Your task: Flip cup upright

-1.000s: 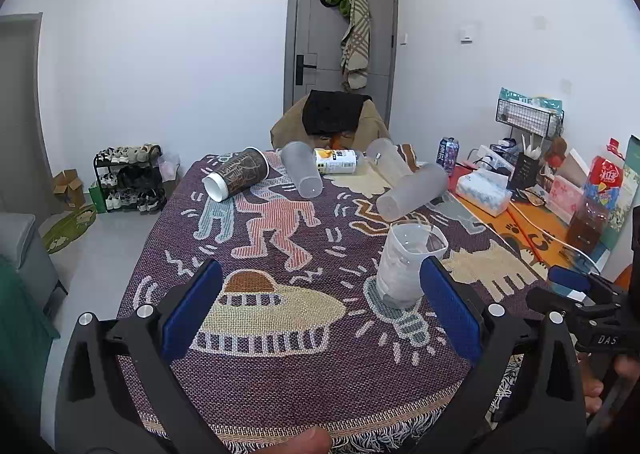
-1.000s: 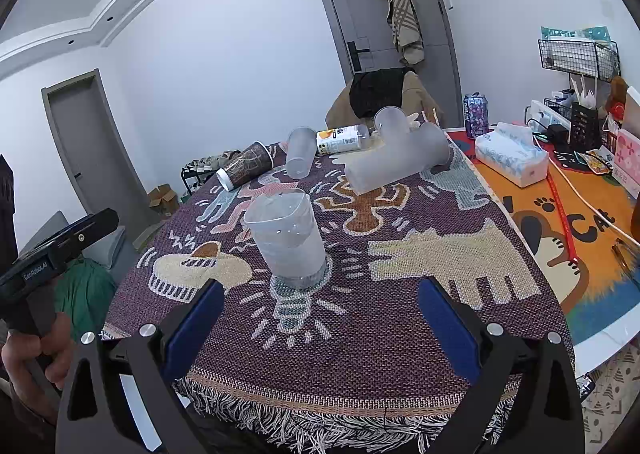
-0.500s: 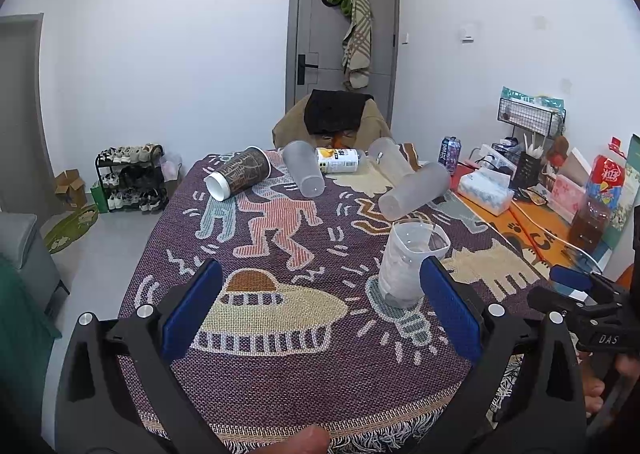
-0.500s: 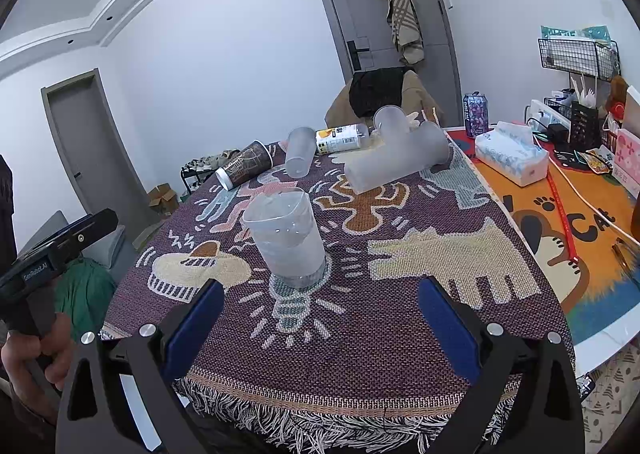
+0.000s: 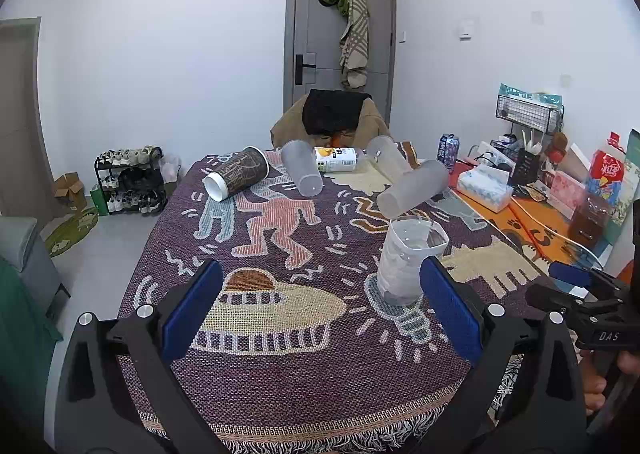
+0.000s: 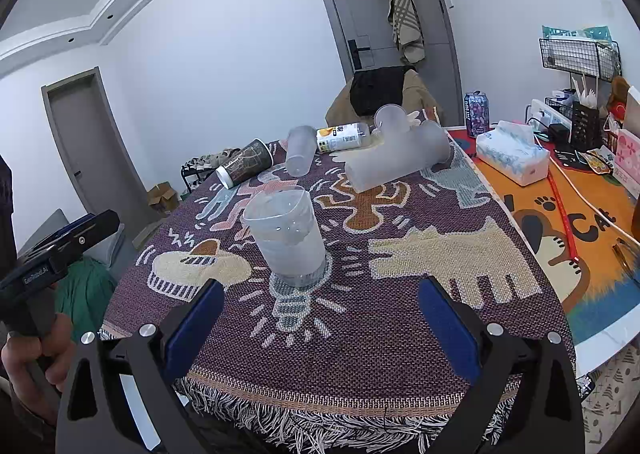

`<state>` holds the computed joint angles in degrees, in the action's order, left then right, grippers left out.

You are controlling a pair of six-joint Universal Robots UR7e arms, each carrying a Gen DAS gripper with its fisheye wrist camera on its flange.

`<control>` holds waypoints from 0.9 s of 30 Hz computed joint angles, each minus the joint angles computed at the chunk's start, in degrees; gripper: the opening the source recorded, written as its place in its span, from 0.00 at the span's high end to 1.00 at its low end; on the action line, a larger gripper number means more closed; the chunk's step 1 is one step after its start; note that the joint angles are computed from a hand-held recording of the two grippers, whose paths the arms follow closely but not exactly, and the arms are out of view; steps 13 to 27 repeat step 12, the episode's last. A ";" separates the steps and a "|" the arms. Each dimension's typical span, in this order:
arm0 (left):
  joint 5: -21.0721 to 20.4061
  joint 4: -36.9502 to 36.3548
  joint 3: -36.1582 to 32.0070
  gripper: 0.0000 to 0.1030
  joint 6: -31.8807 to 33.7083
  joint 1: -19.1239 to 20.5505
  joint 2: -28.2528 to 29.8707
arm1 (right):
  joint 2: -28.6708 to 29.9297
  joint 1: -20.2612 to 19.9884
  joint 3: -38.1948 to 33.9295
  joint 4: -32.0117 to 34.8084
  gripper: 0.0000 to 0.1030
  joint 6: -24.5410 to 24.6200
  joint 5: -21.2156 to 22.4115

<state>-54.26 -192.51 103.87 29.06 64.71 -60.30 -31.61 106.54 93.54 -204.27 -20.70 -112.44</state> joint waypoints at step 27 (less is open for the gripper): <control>-1.16 3.00 -0.31 0.05 -3.33 1.65 0.43 | 1.00 -0.38 -1.20 2.39 0.07 0.37 -0.42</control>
